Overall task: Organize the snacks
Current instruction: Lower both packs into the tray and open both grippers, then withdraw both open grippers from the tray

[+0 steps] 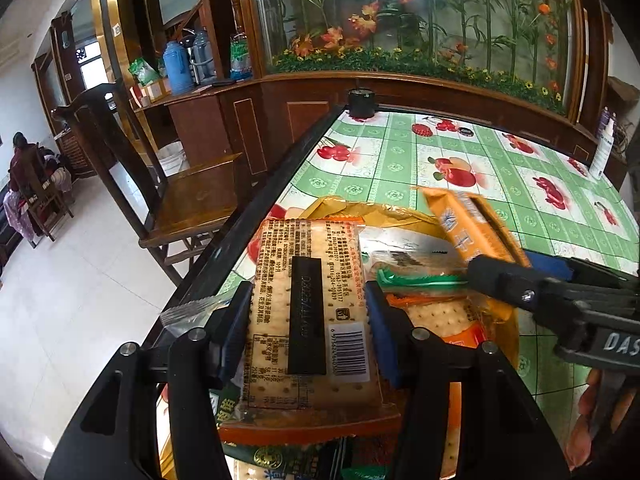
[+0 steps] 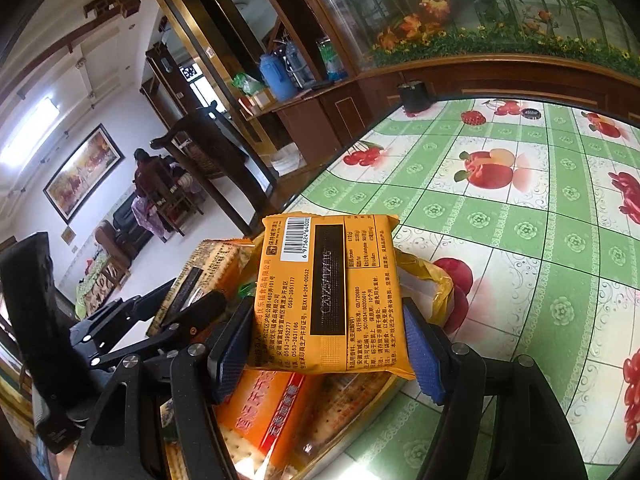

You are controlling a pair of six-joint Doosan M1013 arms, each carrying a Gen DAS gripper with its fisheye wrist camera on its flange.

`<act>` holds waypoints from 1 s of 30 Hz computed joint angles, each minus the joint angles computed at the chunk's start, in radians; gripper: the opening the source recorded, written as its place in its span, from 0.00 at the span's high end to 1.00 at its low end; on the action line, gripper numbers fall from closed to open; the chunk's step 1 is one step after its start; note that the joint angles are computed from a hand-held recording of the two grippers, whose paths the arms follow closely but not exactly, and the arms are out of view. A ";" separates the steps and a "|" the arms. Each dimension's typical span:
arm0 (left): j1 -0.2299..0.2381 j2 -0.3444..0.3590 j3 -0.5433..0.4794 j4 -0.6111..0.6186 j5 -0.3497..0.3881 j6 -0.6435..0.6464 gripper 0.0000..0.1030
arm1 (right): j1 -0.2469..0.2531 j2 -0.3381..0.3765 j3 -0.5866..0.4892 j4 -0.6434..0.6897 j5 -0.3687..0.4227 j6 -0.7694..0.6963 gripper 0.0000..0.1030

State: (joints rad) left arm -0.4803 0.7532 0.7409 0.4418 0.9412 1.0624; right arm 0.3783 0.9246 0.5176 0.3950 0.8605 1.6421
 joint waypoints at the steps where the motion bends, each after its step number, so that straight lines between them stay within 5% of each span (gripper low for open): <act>1: 0.002 0.000 -0.002 -0.015 0.001 0.002 0.38 | -0.001 0.011 -0.020 0.000 0.017 0.002 0.31; 4: 0.008 -0.003 0.002 -0.045 -0.011 0.007 0.19 | 0.000 0.050 -0.098 0.010 0.085 -0.004 0.29; 11: 0.005 -0.017 0.017 -0.024 0.006 -0.012 0.19 | -0.003 0.016 -0.032 0.029 0.045 -0.006 0.23; 23: -0.007 -0.114 0.163 0.061 -0.059 -0.184 0.19 | -0.024 -0.199 0.361 0.181 -0.232 -0.106 0.14; 30: -0.024 -0.178 0.253 0.123 -0.111 -0.260 0.19 | -0.031 -0.314 0.582 0.392 -0.393 -0.326 0.12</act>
State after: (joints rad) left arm -0.5047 0.5749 0.9934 0.5653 0.8297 0.8027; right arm 0.3474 0.6104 1.0994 0.7870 0.4677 1.3163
